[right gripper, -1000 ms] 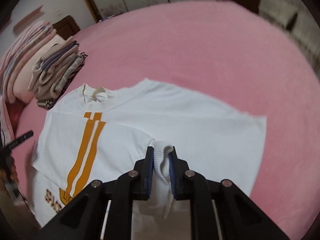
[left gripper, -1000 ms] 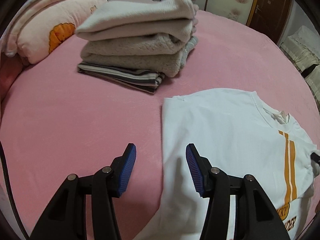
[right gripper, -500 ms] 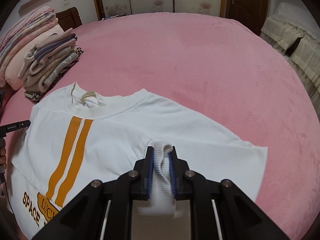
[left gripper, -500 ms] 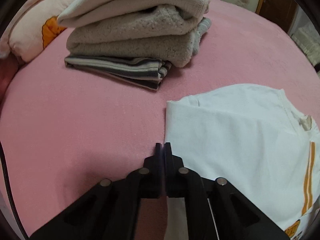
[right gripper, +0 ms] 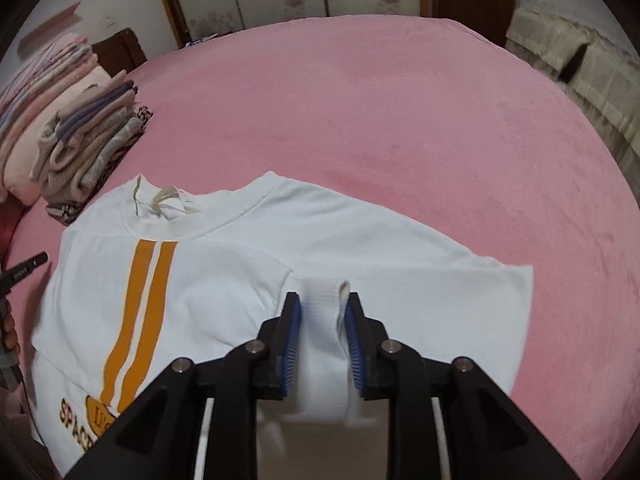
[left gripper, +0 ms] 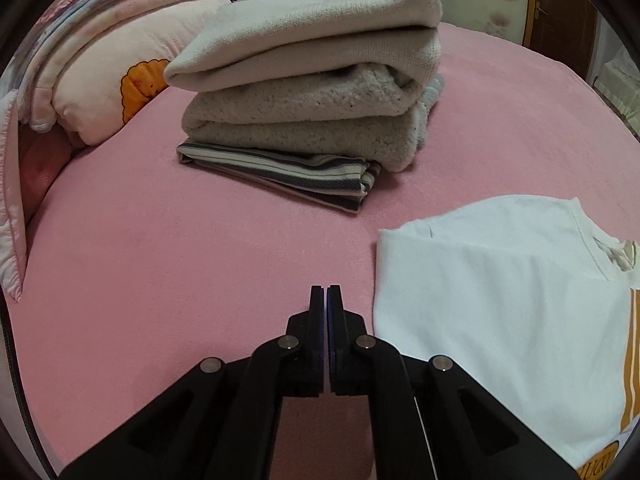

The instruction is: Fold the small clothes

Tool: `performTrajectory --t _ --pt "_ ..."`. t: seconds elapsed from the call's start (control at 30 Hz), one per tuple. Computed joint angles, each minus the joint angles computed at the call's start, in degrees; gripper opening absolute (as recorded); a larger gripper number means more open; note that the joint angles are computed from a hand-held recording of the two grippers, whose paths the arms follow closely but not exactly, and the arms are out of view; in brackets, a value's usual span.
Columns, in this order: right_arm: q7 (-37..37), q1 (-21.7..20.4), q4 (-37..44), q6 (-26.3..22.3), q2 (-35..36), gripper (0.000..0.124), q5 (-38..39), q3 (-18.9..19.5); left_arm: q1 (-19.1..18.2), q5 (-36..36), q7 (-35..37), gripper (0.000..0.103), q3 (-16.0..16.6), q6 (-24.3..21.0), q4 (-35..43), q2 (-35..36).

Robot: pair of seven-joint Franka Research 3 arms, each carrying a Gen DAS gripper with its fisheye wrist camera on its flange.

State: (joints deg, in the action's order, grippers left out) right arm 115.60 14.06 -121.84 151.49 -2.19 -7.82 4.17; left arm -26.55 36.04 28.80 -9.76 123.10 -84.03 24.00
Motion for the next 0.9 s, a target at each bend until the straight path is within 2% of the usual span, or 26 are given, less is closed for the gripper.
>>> performTrajectory --t 0.17,0.23,0.33,0.47,0.53,0.57,0.63,0.7,0.8,0.9 --pt "7.3 -1.8 -5.5 1.1 -7.3 0.029 -6.2 1.4 0.2 -2.0 -0.7 0.004 -2.0 4.5 -5.7 -4.9" --pt "8.0 -2.3 -7.6 2.2 -9.7 0.029 -6.8 2.5 0.3 -3.7 0.5 0.006 -3.5 8.2 -8.2 -6.5" --pt "8.7 -2.8 -8.7 2.9 -11.2 0.029 -8.5 5.0 -0.5 -5.2 3.1 0.006 -4.9 10.3 -9.8 -6.9" --pt "7.3 -1.6 -8.5 4.3 -10.1 0.029 -7.9 6.5 -3.0 -4.7 4.0 0.007 -5.7 9.5 -11.7 -6.7" --pt "7.8 -1.5 -7.4 3.6 -8.6 0.029 -9.7 7.3 -3.8 -4.0 4.0 0.007 -5.4 7.7 -11.8 -6.2" --pt "8.0 -1.2 -6.8 3.1 -7.8 0.029 -10.5 7.5 -4.6 -2.0 3.2 0.010 -4.9 6.6 -12.2 -6.0" --pt "8.4 -0.6 -6.0 1.8 -6.6 0.029 -11.5 7.3 -5.3 0.8 2.3 0.010 -4.2 4.9 -12.4 -6.0" --pt "9.4 0.1 -5.7 0.4 -5.8 0.029 -12.8 6.9 -4.9 1.0 1.8 0.010 -4.1 4.2 -12.7 -6.1" --pt "10.1 1.0 -5.9 -0.7 -5.2 0.029 -12.6 5.9 -2.7 -1.6 2.9 0.007 -4.3 6.5 -14.0 -6.7" --pt "11.0 1.3 -7.1 -1.4 -5.1 0.029 -12.2 5.0 -3.5 0.8 3.5 0.007 -4.1 5.2 -13.4 -5.9"
